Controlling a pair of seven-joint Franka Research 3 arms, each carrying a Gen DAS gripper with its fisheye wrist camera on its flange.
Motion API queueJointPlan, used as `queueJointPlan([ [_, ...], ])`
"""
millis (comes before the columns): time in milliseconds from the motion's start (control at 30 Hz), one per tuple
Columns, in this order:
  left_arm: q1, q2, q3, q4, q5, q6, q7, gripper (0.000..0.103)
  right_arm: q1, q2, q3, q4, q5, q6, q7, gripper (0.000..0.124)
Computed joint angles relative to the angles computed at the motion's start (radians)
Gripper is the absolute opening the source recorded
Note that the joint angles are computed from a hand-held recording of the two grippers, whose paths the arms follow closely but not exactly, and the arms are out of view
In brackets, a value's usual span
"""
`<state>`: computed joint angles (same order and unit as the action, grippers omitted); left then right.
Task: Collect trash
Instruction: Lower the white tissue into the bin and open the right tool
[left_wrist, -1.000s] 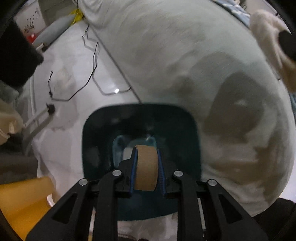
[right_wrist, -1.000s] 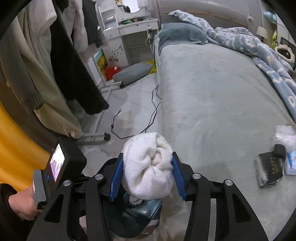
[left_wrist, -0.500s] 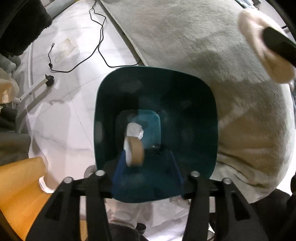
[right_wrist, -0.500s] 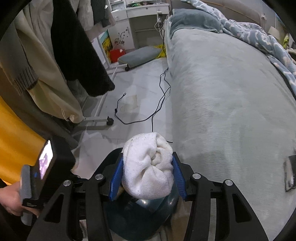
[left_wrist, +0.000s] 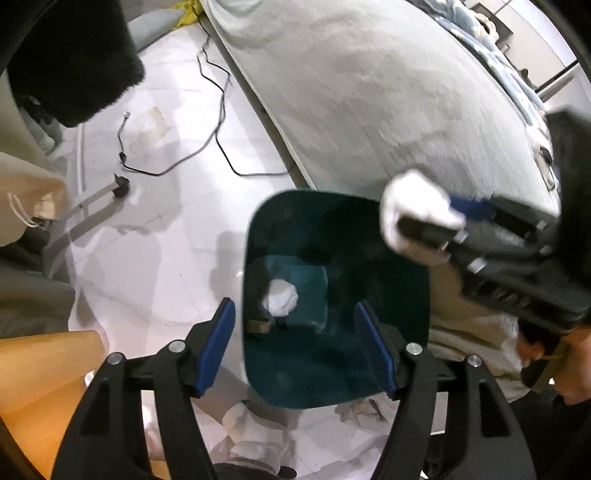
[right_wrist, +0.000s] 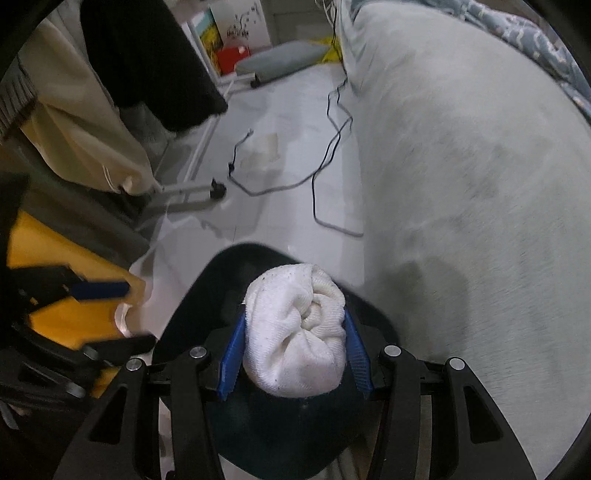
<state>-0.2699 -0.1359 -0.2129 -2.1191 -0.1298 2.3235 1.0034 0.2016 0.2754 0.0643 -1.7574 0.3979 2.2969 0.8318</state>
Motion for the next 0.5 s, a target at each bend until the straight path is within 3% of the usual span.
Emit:
queueJointPlan([
  [500, 0.035, -0.085, 0.000, -0.047, 0.209, 0.137, -0.089, 0.068, 0.050, 0.039, -0.009, -0.031, -0.154, -0.052, 0.048, 0.052],
])
